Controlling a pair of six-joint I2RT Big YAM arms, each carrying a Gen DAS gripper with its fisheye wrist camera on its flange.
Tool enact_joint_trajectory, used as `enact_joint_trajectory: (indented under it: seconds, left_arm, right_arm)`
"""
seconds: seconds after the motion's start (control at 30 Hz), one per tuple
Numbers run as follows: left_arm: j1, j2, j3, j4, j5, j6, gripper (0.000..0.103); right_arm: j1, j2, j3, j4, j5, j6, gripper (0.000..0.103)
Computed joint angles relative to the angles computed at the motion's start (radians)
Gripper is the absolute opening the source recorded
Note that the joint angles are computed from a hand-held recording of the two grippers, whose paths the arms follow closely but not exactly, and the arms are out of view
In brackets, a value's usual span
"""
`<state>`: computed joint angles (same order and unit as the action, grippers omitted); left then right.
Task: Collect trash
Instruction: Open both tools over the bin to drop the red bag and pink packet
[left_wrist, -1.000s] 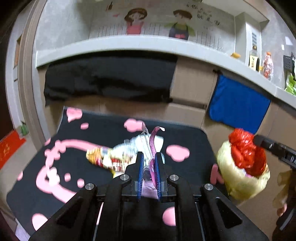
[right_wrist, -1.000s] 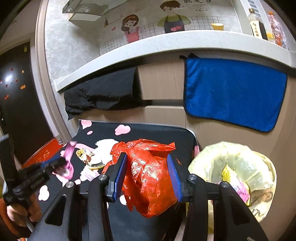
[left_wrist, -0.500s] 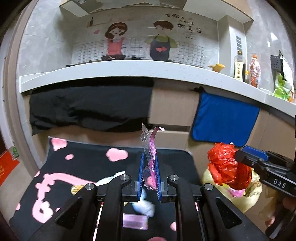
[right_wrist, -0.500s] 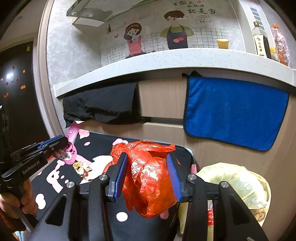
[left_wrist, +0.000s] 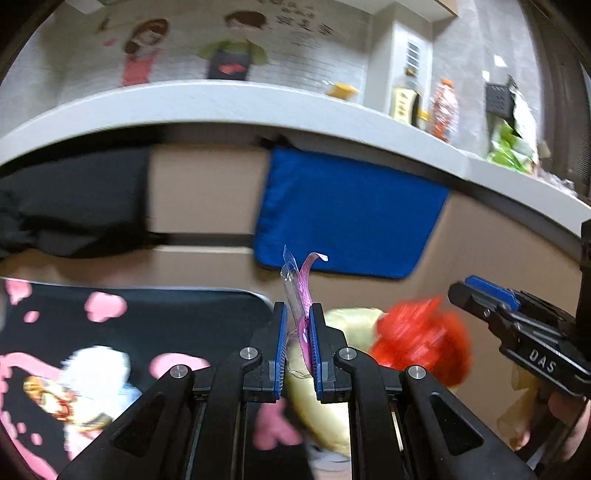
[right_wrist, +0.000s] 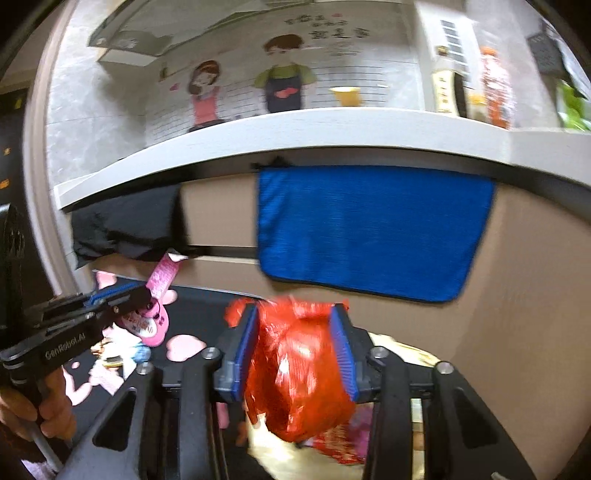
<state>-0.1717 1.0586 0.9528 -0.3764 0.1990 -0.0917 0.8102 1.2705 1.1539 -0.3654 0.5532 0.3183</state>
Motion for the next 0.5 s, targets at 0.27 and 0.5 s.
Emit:
enact_joint_trajectory:
  seconds: [0.27,0.5]
  left_arm:
    - [-0.106,0.179,0.067,0.018,0.051,-0.049,0.012]
    - [-0.127,0.292,0.129,-0.024,0.113,-0.053,0.029]
  right_arm:
    - [-0.11,-0.028,-0.066,0.005,-0.063,0.029,0.031]
    - [-0.164,-0.047,-0.117,0.007,-0.089,0.067,0.031]
